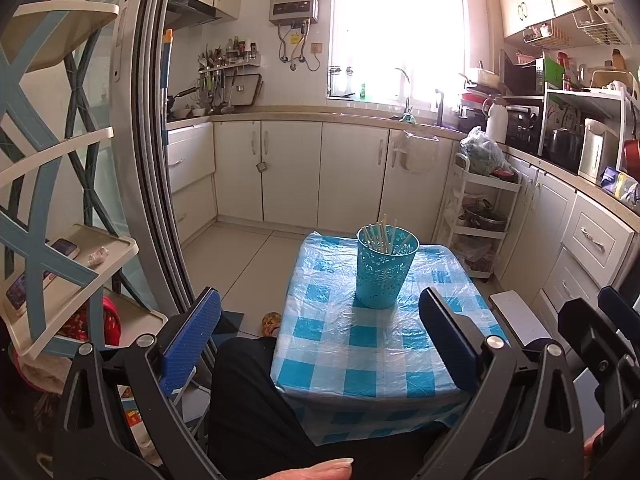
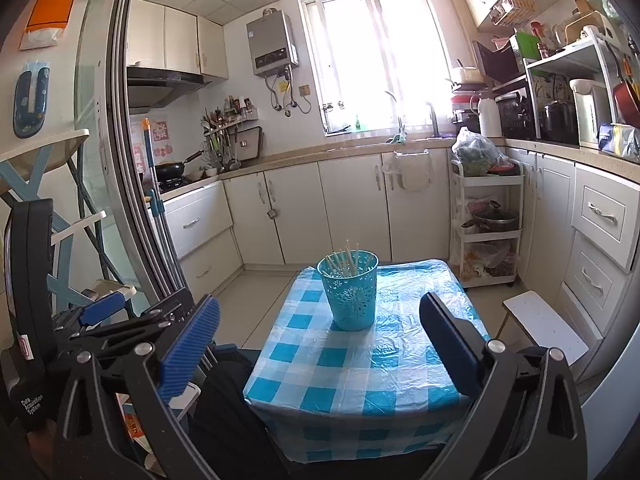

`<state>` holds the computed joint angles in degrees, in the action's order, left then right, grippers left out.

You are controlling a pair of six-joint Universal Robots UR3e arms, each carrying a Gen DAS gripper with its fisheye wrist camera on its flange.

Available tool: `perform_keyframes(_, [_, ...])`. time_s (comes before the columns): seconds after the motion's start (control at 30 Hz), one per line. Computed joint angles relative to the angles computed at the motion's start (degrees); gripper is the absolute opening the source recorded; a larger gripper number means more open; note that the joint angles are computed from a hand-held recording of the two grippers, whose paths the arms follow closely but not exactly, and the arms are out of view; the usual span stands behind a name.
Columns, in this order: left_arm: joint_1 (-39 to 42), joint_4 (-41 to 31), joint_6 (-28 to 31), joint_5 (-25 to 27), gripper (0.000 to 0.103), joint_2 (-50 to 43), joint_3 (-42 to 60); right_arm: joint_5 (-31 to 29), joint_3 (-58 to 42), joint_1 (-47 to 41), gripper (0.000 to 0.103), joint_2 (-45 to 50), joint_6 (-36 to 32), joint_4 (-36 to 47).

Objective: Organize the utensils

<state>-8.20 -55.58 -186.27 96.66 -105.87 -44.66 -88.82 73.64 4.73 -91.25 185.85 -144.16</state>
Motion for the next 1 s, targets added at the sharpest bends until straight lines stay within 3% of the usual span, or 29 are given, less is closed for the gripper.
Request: perform_keyframes(1.0, [-0.42, 2.36, -0.05, 0.28, 0.095, 3.01, -4.05, -1.83, 1.99, 1.65, 0.096, -1.7, -1.01, -2.2])
